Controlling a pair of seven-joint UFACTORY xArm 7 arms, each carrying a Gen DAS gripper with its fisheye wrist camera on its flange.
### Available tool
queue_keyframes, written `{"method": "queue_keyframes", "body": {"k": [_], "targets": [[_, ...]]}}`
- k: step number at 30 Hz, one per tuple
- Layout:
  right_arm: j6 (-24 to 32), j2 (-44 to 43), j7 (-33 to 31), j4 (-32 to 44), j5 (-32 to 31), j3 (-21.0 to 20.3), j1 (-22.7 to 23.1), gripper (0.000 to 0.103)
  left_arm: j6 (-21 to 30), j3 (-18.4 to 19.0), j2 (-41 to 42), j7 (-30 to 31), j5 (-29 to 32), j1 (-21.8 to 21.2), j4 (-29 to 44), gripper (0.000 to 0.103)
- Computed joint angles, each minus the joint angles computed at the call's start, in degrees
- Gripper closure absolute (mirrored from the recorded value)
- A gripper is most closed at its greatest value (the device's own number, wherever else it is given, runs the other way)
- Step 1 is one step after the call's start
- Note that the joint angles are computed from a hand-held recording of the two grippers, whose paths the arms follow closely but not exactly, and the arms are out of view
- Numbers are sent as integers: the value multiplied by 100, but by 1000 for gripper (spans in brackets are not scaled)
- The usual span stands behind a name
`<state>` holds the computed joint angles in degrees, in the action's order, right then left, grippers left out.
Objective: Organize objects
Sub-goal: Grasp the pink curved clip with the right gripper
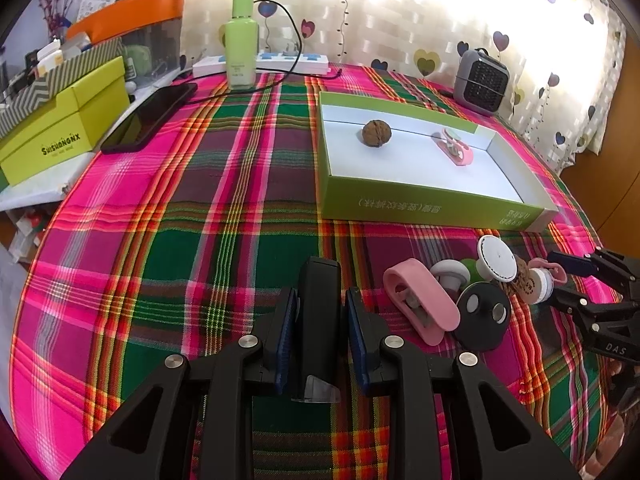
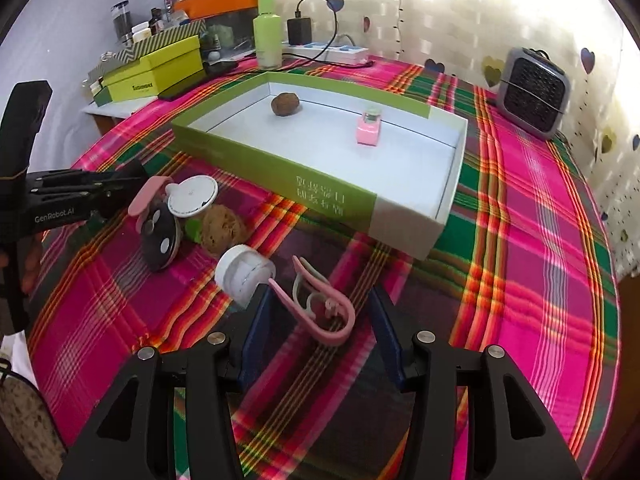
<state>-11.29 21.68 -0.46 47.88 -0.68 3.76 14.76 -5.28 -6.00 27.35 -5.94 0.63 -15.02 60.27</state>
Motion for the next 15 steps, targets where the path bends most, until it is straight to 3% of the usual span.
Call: {"method": "queue_keyframes", "body": {"k": [2,12,15], "targets": [[-71,49,9,31,-16,37,-48,53,5,22,-1,-7,4,-19,1,80],[-31,56,5,71,423,-709,800,53,14,130,4,-49,20,-123,23,79],[-52,43,9,36,585,-943,1067,59,11,137,3,-52,26,-129,21,79]]}}
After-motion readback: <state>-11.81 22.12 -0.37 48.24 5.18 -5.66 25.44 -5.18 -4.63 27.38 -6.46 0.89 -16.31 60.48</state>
